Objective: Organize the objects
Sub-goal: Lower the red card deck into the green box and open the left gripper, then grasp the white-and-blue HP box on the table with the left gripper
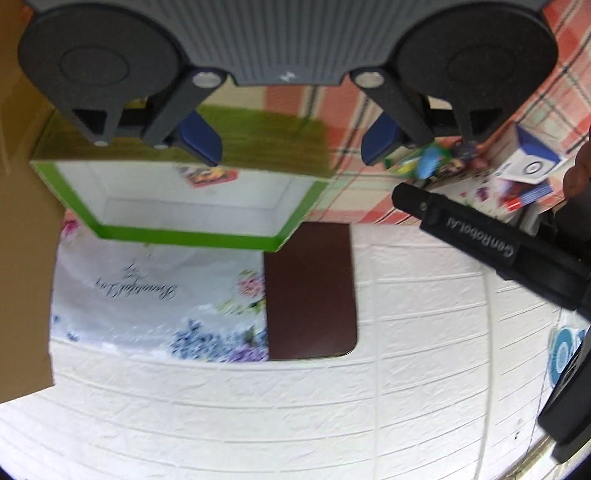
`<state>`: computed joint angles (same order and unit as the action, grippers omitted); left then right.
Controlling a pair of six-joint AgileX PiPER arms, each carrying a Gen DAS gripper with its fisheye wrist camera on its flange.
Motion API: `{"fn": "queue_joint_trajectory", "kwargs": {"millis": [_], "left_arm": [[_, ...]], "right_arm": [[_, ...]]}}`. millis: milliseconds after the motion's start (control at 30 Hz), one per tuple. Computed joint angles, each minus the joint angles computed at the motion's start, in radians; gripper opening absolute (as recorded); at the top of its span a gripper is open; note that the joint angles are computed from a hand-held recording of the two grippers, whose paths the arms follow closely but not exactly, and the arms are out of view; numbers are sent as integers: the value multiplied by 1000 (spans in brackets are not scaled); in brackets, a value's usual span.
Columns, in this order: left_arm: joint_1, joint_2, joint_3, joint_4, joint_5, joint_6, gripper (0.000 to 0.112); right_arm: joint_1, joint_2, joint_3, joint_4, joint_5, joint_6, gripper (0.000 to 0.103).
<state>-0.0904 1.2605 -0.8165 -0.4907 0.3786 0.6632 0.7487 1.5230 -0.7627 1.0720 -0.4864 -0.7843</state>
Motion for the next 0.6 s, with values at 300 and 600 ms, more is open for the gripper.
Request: {"fn": "queue_joint_trajectory", "kwargs": {"millis": [300, 600], "left_arm": [[417, -63, 104, -377, 116, 501, 60], [922, 178, -52, -552, 374, 755, 59]], "right_arm": [[131, 92, -158, 236, 92, -266, 83], [211, 261, -370, 625, 271, -755, 73]]}}
